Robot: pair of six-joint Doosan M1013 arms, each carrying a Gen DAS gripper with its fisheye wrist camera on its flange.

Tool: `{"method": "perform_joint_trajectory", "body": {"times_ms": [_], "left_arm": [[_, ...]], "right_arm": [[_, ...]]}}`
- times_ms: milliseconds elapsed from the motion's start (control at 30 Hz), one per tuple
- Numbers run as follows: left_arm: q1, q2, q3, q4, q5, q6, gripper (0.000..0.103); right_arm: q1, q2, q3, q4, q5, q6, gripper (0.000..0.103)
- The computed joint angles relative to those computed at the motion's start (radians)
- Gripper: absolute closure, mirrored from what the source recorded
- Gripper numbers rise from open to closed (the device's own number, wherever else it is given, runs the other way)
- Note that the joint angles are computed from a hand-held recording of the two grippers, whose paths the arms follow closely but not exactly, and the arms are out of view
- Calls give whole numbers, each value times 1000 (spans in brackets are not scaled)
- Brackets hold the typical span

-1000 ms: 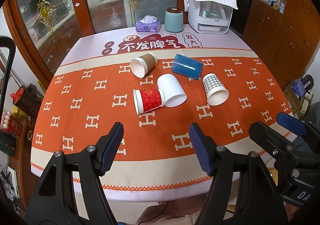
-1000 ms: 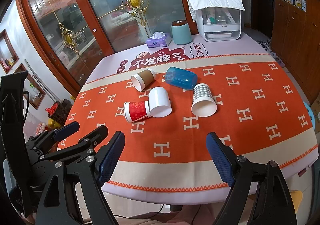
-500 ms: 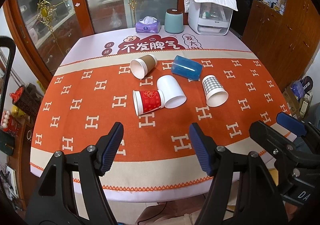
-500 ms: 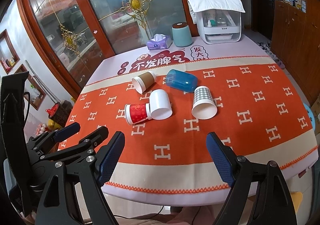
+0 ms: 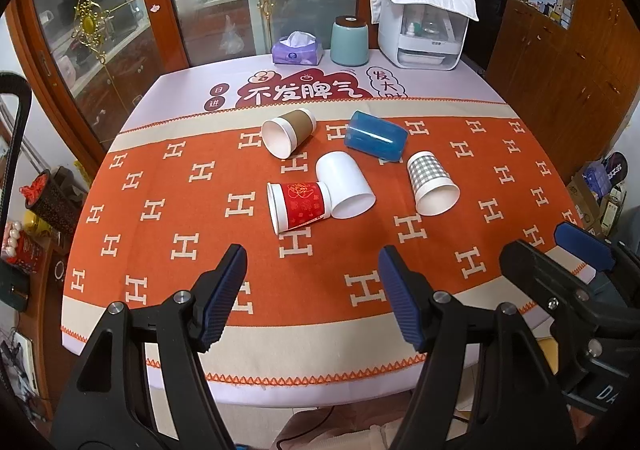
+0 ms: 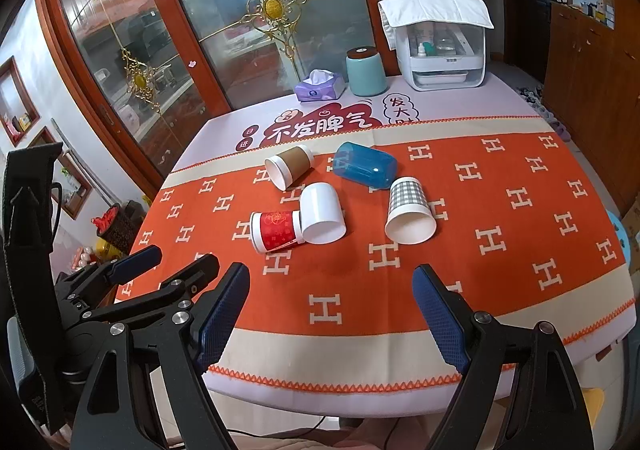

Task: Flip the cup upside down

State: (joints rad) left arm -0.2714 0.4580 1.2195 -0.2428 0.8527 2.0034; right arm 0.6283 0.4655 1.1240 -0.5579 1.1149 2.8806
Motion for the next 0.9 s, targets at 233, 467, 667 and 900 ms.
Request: {"method": "perform_joint_trajectory", "body": {"times_ms": [233, 467, 667, 900], "left_arm": [[0, 16, -23, 14, 14, -11, 37], [-2, 76, -109, 50, 97, -49, 37], [-8, 143, -209, 74, 202, -23, 37], [-21, 238, -354, 128, 297, 48, 37]], "right_arm": [[-11, 11, -15, 17, -1, -17, 18], [-41, 32, -26, 61, -18, -47, 18], [-76, 62, -47, 115, -31, -81, 18], [-130, 105, -75, 210, -61, -118, 18]]}}
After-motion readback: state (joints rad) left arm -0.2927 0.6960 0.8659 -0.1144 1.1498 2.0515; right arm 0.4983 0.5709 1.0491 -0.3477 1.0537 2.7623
